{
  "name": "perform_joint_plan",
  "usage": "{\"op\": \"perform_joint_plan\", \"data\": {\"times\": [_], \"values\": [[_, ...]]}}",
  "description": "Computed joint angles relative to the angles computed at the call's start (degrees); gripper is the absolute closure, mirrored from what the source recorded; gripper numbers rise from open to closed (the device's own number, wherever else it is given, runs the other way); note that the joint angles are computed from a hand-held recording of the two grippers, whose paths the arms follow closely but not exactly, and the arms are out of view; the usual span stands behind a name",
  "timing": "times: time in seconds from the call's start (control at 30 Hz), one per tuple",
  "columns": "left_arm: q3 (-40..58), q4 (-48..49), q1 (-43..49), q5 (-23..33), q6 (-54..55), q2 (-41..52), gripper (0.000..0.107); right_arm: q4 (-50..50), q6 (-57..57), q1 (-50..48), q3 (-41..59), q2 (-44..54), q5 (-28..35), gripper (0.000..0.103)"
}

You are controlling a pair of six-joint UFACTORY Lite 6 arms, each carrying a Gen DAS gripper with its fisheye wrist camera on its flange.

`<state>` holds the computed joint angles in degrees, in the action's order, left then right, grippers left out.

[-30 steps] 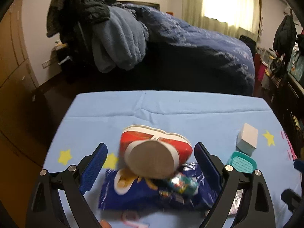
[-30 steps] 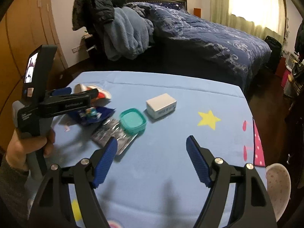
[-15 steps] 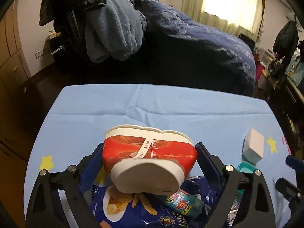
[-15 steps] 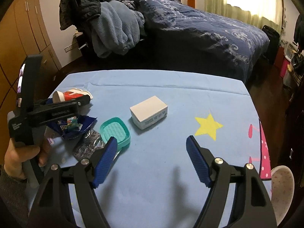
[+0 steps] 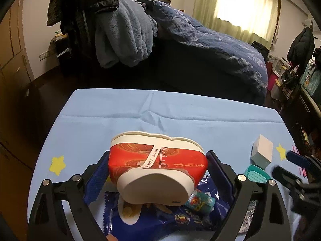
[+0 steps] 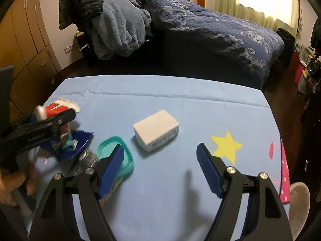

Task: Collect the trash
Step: 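Grasp the red-white cup with the left tool while the right tool grasps the white box, then lift the red-white cup and white box and carry them toward the wastebasket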

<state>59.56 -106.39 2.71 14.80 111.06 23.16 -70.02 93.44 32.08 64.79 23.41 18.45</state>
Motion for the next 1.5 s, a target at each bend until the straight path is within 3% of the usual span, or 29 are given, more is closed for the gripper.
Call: {"op": "perform_joint_plan", "data": {"times": [0.27, 0.33, 0.4, 0.8, 1.07, 1.3, 1.5], "values": [[-1.7, 3.6, 1.5, 1.4, -2.8, -3.2, 0.015, 15.2, -16.2, -3.5, 12.3, 10.7, -0.7, 0.029], [-2.2, 3.7, 1.7, 1.6, -2.8, -3.9, 0.015, 16.3, -17.6, -3.3, 13.8, 12.1, 0.2, 0.042], [-2.7, 3.8, 1.9, 1.9, -2.9, -4.6, 0.015, 14.3, -15.9, -2.7, 13.8, 12.2, 1.2, 0.043], [-9.7, -2.1, 1.8, 1.7, 3.0, -12.9, 0.015, 0.1, 0.0, -1.3, 1.3, 1.9, 2.1, 0.043], [-19.8, -2.1, 1.3, 0.4, 3.0, -24.6, 0.015, -2.7, 5.4, 0.8, -10.8, -9.6, 3.9, 0.043], [-30.4, 12.1, 2.1, 1.2, -11.5, -39.5, 0.015, -1.7, 9.7, 7.0, -23.3, -23.3, 7.0, 0.043], [-39.5, 33.5, 3.8, 4.0, -33.6, -56.5, 0.015, 2.6, 12.6, 17.3, -32.9, -36.4, 13.4, 0.043]]}}
